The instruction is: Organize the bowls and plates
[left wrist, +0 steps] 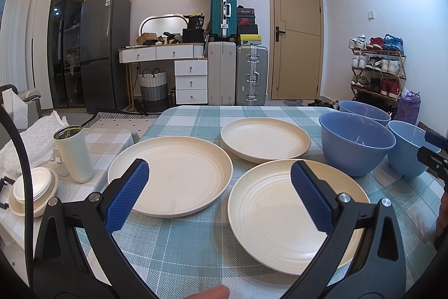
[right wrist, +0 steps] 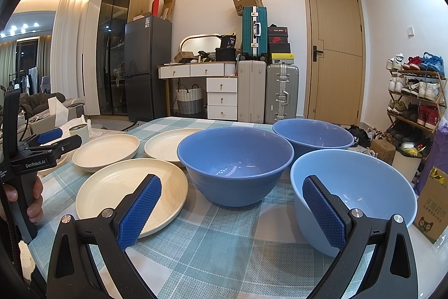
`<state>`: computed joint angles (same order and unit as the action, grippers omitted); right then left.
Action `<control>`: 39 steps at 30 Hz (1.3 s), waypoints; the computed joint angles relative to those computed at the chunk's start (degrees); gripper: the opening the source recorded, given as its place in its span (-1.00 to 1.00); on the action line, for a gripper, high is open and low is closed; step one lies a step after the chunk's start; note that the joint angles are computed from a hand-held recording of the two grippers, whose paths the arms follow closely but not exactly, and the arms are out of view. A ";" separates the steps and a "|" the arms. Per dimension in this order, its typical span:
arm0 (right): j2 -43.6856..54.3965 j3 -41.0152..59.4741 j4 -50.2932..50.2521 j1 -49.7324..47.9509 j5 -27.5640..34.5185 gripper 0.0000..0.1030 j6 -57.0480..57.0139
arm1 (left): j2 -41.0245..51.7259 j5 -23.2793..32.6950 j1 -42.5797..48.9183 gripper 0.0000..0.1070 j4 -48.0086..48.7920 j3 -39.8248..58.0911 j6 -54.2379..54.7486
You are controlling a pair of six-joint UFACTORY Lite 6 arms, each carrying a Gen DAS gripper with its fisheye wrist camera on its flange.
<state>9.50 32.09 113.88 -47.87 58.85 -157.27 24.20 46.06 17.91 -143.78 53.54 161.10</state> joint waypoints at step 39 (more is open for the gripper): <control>1.01 1.94 -0.43 1.32 -3.27 0.99 2.07 | 0.04 -3.73 0.39 0.88 -0.17 1.39 -0.62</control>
